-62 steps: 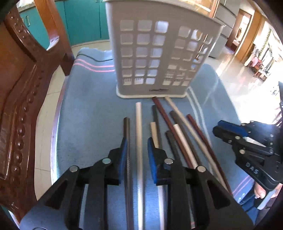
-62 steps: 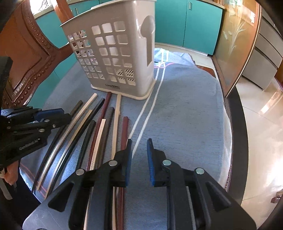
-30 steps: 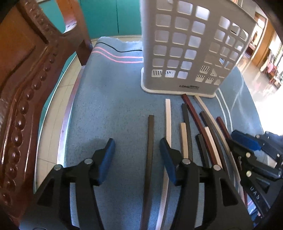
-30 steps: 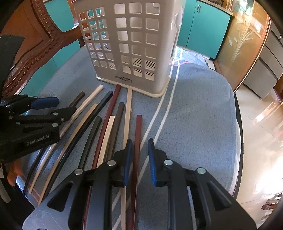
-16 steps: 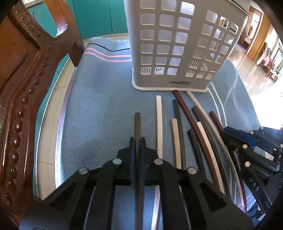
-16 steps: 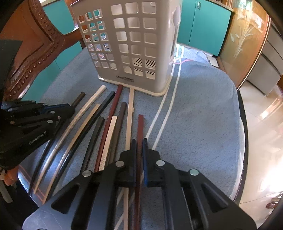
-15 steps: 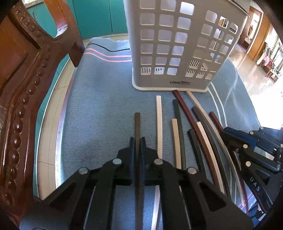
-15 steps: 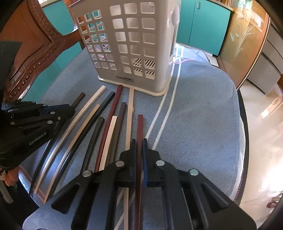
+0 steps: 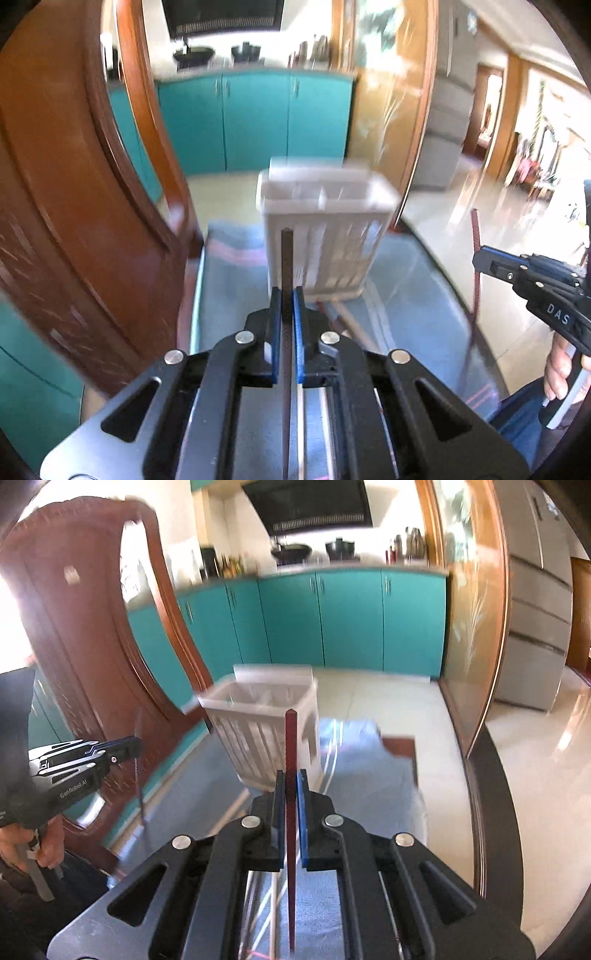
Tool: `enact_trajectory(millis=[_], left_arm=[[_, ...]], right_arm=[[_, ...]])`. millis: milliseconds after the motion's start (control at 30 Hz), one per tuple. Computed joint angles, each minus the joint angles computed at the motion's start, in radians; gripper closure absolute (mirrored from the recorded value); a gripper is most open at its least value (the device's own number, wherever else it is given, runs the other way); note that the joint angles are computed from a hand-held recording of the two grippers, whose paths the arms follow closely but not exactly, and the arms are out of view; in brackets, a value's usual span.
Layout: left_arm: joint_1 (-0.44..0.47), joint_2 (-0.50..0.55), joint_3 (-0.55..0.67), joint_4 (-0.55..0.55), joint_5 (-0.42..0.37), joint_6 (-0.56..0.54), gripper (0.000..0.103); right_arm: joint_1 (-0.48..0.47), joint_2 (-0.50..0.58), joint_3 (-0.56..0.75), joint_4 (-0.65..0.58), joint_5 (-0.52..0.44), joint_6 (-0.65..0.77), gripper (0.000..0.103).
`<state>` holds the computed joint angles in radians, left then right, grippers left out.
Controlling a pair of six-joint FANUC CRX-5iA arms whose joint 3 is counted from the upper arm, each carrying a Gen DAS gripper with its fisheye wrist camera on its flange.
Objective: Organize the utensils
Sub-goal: 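Lift both held chopsticks and lower them into the white utensil holder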
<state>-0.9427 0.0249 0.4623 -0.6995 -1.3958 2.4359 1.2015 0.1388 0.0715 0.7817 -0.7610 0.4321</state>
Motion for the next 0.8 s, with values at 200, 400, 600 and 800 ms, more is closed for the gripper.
enact_trajectory(millis=[200,400,600,800], left_arm=[[-0.078,-0.037,0.107,-0.115,0.007,-0.03,0.096],[-0.065,-0.024,0.196,-0.222,0.058,0.02,0.096],[0.001,-0.006,0.178,-0.297,0.143,0.237,0.096],[0.119,0.045,0.164,-0.209,0.17,0.245,0.096]], right_arm=[[-0.024,-0.021,0.048,0.062,0.13,-0.025,0.096],[-0.11,0.063,0.123,0.303,0.24,-0.316,0.096],[-0.172,0.126,0.128,0.582,0.217,-0.646,0.096],[-0.191,0.173,0.127,0.715,0.144,-0.733,0.096]])
